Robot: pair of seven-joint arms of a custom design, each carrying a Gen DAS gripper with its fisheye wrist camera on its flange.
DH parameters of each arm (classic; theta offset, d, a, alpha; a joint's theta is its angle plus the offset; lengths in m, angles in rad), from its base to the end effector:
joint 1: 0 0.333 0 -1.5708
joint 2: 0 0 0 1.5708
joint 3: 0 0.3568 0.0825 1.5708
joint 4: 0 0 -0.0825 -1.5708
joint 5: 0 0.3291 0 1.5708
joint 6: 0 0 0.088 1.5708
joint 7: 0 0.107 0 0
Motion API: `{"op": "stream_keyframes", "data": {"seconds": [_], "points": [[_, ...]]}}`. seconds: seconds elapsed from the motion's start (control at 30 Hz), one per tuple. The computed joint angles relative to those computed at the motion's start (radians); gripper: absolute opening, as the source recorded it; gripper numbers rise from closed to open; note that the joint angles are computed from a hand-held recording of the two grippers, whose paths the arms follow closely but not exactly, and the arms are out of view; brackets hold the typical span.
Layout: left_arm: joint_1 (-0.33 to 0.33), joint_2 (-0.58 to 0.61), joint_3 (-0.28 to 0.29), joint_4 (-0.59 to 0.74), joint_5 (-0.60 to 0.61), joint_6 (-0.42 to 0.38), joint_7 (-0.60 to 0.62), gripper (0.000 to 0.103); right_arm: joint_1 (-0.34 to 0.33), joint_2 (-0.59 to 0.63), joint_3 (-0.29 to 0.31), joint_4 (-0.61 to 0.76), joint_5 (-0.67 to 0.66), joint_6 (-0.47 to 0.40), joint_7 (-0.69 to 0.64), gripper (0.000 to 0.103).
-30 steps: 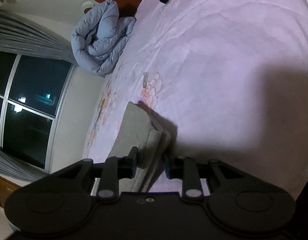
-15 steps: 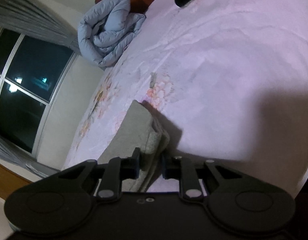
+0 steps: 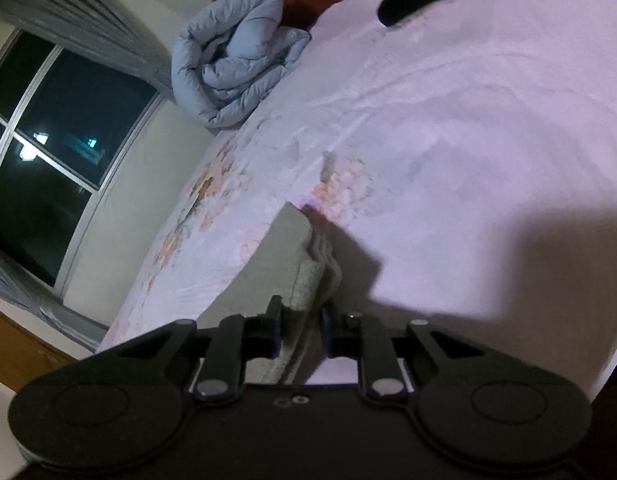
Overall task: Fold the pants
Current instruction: 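Lift the held edge with the right tool and fold it over the pants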
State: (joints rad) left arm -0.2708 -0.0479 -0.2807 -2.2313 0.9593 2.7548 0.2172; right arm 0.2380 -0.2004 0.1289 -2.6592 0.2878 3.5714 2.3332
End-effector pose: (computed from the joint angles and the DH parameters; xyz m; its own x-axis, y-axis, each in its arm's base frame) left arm 0.4106 -0.2948 0.5135 -0.0283 -0.9980 0.0562 -0.7087 -0.0196 -0.7053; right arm 0.3965 0.1186 0.5244 -0.2264 -0.6576 -0.7185 -0.4357 0.7281 -0.5291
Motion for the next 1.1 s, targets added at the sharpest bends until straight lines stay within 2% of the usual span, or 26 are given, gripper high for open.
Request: {"op": "stream_keyframes", "data": {"seconds": [0.1,0.2,0.37,0.4,0.43,0.47,0.5,0.53,0.63,0.67,0.7,0.73,0.8,0.83,0.87,0.9,0.93,0.97,1.0,1.03,1.1], "points": [[-0.001,-0.001,0.004,0.002,-0.047,0.001,0.046,0.095,-0.046,-0.016,0.074,0.04,0.052,-0.035,-0.074,0.008],[-0.001,0.005,0.001,0.009,-0.036,-0.008,0.05,0.096,-0.078,-0.024,0.134,0.11,0.066,-0.067,-0.154,0.008],[0.0,0.002,0.0,-0.004,0.094,0.003,-0.056,0.098,-0.042,0.011,0.161,0.279,0.003,-0.135,-0.218,0.008],[0.008,-0.022,0.01,-0.026,0.092,0.044,-0.087,0.098,-0.002,0.03,0.153,0.326,0.038,-0.152,-0.277,0.008],[0.021,-0.052,0.017,-0.053,0.105,0.077,-0.115,0.098,0.072,0.054,0.111,0.377,0.054,-0.173,-0.326,0.008],[0.037,-0.081,0.016,-0.077,0.12,0.082,-0.139,0.098,0.16,0.075,0.038,0.416,0.001,-0.19,-0.307,0.008],[0.057,-0.119,0.023,-0.114,0.12,0.105,-0.147,0.097,0.247,0.105,-0.017,0.469,0.002,-0.218,-0.337,0.008],[0.084,-0.168,0.04,-0.162,0.115,0.142,-0.145,0.097,0.334,0.132,-0.064,0.52,0.074,-0.247,-0.432,0.008],[0.151,-0.303,0.107,-0.279,0.075,0.146,-0.049,0.097,0.596,0.24,-0.19,0.704,0.524,-0.328,-0.895,0.008],[0.175,-0.336,0.132,-0.304,0.062,0.13,-0.007,0.098,0.684,0.279,-0.253,0.748,0.597,-0.358,-0.956,0.008],[0.207,-0.361,0.152,-0.322,0.062,0.129,0.015,0.098,0.736,0.313,-0.289,0.777,0.614,-0.385,-0.963,0.008],[0.249,-0.392,0.186,-0.341,0.064,0.131,0.037,0.098,0.757,0.354,-0.29,0.8,0.599,-0.402,-0.943,0.008],[0.313,-0.418,0.247,-0.357,0.039,0.141,0.081,0.098,0.757,0.446,-0.245,0.855,0.6,-0.44,-0.92,0.008],[0.333,-0.424,0.291,-0.362,0.014,0.146,0.125,0.098,0.784,0.492,-0.269,0.882,0.514,-0.495,-0.851,0.008],[0.361,-0.429,0.321,-0.369,0.002,0.164,0.145,0.098,0.832,0.539,-0.328,0.904,0.359,-0.559,-0.72,0.009],[0.386,-0.436,0.35,-0.378,-0.014,0.184,0.163,0.098,0.891,0.572,-0.387,0.904,0.273,-0.568,-0.639,0.01],[0.394,-0.442,0.389,-0.387,-0.045,0.198,0.2,0.098,0.925,0.579,-0.413,0.88,0.258,-0.521,-0.608,0.01],[0.407,-0.446,0.415,-0.396,-0.07,0.219,0.22,0.098,0.926,0.573,-0.405,0.863,0.292,-0.489,-0.619,0.01],[0.435,-0.452,0.433,-0.41,-0.082,0.251,0.221,0.098,0.897,0.559,-0.37,0.843,0.27,-0.465,-0.596,0.01],[0.455,-0.455,0.439,-0.424,-0.094,0.274,0.225,0.098,0.893,0.548,-0.365,0.831,0.253,-0.458,-0.592,0.01],[0.449,-0.449,0.484,-0.439,-0.145,0.309,0.266,0.098,0.901,0.53,-0.376,0.816,0.205,-0.443,-0.574,0.009]]}}
